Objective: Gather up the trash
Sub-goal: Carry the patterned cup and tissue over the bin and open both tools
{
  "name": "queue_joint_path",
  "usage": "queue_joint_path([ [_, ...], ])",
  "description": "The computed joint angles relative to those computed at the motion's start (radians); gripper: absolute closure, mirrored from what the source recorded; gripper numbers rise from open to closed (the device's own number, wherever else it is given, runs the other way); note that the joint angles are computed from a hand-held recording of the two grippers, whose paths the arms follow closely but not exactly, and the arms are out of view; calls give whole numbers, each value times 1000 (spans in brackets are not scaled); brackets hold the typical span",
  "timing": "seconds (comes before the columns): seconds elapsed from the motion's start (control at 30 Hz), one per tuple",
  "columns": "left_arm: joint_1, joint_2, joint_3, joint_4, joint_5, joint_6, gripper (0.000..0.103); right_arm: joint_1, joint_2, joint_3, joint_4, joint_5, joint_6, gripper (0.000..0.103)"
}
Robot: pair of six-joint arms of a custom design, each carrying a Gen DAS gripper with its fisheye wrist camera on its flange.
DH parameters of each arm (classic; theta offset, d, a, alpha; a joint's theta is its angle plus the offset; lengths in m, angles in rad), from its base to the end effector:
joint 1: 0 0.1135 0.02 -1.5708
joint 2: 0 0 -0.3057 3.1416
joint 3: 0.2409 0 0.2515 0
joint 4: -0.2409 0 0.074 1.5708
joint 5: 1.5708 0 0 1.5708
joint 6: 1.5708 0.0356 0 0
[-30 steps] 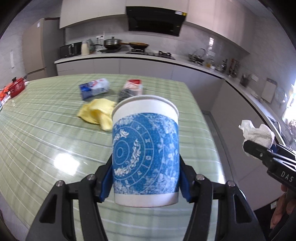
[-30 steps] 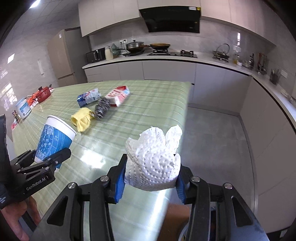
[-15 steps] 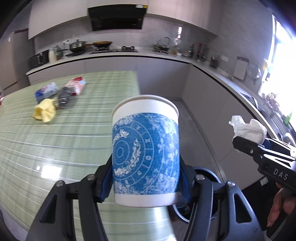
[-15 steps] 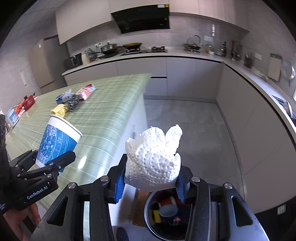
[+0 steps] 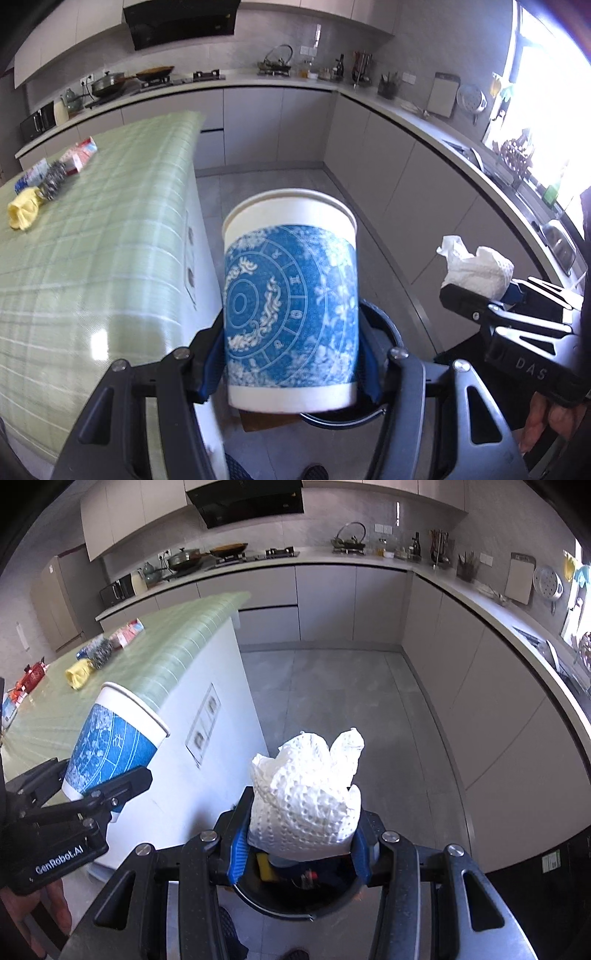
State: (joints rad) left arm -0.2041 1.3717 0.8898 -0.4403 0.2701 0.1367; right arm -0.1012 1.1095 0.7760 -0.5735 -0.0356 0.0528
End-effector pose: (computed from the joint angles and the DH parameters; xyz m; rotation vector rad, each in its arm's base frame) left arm 0.2617 -0.0639 0.2668 0.5321 2.4242 -0.3648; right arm 0.2010 -0.0191 0.2777 0.1754 2.4709 0.0234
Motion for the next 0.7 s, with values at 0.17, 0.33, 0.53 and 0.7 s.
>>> queue_joint_path([
  [0.17, -52, 4, -49, 27, -35, -51, 42, -91, 3, -84, 38, -66, -84, 55],
  [0.33, -103, 59, -105, 69, -41, -117, 42, -127, 52, -201, 133, -109, -179, 55],
  [0.53, -182, 159, -191, 181, -93, -176, 42, -142, 205, -329, 327, -138, -300, 55],
  [0.7, -218, 293, -221, 317, -106, -240, 41, -148, 473, -387, 596, -166, -419, 55],
])
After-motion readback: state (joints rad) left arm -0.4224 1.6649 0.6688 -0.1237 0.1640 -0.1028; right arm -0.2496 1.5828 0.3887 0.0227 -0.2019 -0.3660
